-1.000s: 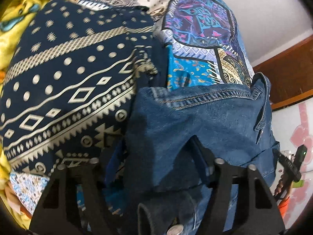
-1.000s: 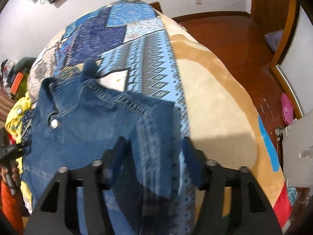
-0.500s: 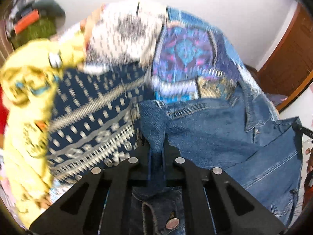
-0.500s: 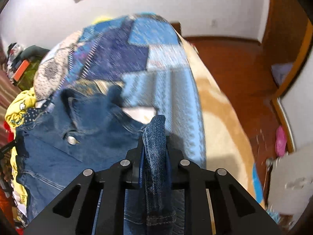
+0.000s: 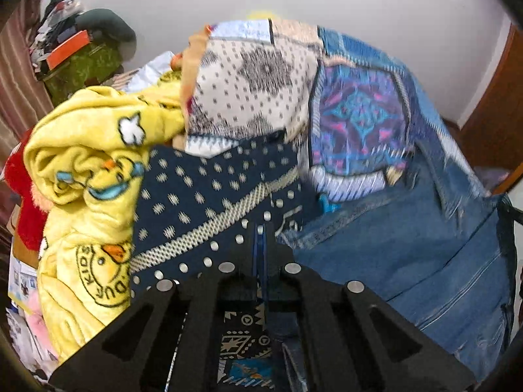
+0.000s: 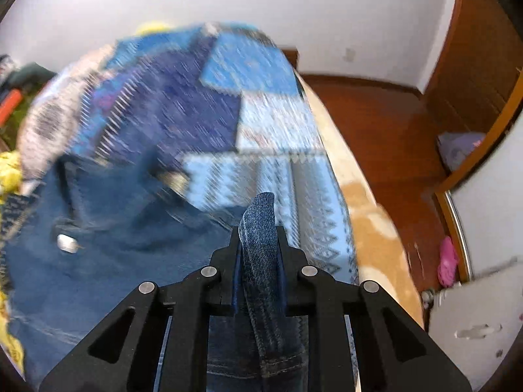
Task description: Fold large clothes
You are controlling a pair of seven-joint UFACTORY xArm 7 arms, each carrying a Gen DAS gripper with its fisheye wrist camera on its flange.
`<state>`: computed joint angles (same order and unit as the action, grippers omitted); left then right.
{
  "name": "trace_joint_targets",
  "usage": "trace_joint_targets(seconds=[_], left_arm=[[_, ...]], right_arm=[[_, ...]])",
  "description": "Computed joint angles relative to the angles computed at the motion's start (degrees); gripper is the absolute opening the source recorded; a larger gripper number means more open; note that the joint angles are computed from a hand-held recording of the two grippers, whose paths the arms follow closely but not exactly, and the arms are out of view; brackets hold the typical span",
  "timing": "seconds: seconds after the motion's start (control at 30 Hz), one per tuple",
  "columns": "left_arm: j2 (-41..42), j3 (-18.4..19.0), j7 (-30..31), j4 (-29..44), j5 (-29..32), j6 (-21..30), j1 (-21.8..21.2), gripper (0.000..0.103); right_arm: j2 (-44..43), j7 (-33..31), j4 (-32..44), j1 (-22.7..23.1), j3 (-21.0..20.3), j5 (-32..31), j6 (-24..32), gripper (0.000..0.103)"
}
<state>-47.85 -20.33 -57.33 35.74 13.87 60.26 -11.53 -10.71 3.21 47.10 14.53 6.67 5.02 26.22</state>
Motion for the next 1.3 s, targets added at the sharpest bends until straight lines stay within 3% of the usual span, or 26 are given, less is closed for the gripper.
trace_joint_targets(seconds=[0.2,0.27,0.4,0.47,0.53,0.63,0.77,0.97,1.3], left_arm=[[4.7,-1.3,0.1,-0.3,-2.3,-1.8,-3.1,0.004],[6.3,-1.8,-0.5,0.7,-2.8,-1.2,-4.1,0.011],[7.6,-3.6,-2.3,4.3,-1.9,1.5,-5.4,0.022],[7.3,-4.8,-3.4,6.8,-1.0,3.4,-5.9,0.039],[7.3,-6.6,-4.3,9.8,0.5,6.0,-6.0,0.052],[7.0,-10.2,-6.0,15.9,2.8,11.9,-5.8,0.075],[6.8,-14.9,-7.4,22.8,5.0,19.3,-5.2,0.09],[5.5,-21.1,-8.6,29.0,4.0,27.3,-5.4,0.095],[-1.0,-28.0,-17.5,25.2,-8.9,28.9,-8.6,0.097]], right_arm=[[0.6,2.6,-3.3,-1.6,1.3,-7.2,-1.5,0.03],[-1.6,3.4,-4.0,-1.8,1.7,-9.6,0.3,0.038],[-9.2,-0.7,-6.4,-0.1,0.7,-8.1,3.7,0.043],[-14.0,-2.6,-7.9,0.7,0.1,-6.8,5.0,0.048],[-19.0,-4.6,-9.4,1.9,-0.8,-4.6,6.0,0.066],[-27.6,-6.2,-11.9,3.0,-1.6,-2.1,6.8,0.085],[-38.3,-7.9,-13.8,4.5,-2.6,0.2,10.2,0.096],[-51.9,-9.8,-17.1,6.6,-4.6,4.1,16.6,0.101],[-69.5,-10.3,-25.6,4.8,-4.7,6.4,29.6,0.102]])
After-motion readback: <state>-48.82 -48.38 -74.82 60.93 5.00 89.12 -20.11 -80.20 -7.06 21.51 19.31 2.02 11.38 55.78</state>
